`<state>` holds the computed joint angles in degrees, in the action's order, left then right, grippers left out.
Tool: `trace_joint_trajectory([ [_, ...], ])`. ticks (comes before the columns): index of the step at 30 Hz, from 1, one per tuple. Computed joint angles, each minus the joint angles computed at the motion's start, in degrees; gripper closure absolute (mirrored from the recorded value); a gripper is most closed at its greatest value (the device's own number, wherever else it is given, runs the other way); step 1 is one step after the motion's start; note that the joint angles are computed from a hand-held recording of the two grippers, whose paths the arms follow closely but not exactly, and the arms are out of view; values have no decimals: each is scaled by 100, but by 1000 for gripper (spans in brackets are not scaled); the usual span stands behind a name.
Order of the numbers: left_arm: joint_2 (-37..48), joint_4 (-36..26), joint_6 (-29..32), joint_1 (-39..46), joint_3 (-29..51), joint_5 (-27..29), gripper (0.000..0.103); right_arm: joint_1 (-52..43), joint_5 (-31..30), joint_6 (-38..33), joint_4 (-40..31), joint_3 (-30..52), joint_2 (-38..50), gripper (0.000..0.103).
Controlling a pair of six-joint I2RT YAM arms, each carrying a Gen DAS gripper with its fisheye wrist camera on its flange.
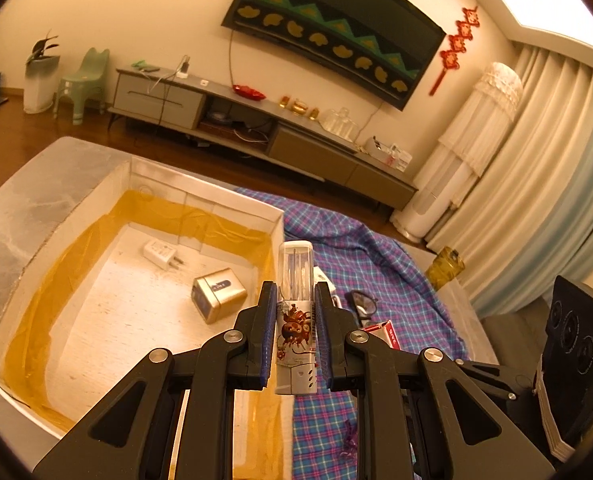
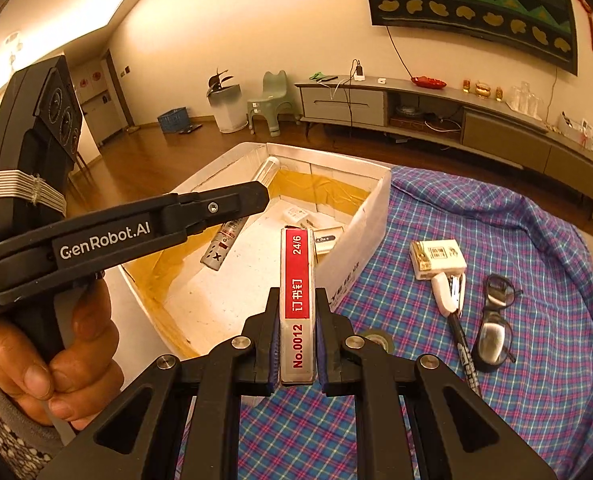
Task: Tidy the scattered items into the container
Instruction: 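Carry the glue stick and staple box with both tools over the white box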
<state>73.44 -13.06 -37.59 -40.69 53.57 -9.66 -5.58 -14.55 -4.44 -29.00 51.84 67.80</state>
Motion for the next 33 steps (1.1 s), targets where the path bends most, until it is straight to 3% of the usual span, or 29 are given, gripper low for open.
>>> trace_joint_trajectory([
  [16,-172,-130,-126,737,-159,325,84,942,1028,57,-21,690,729,87],
  [33,230,-727,-374,1412,-133,369,84,1489,1443,-108,48,1441,1865,87],
])
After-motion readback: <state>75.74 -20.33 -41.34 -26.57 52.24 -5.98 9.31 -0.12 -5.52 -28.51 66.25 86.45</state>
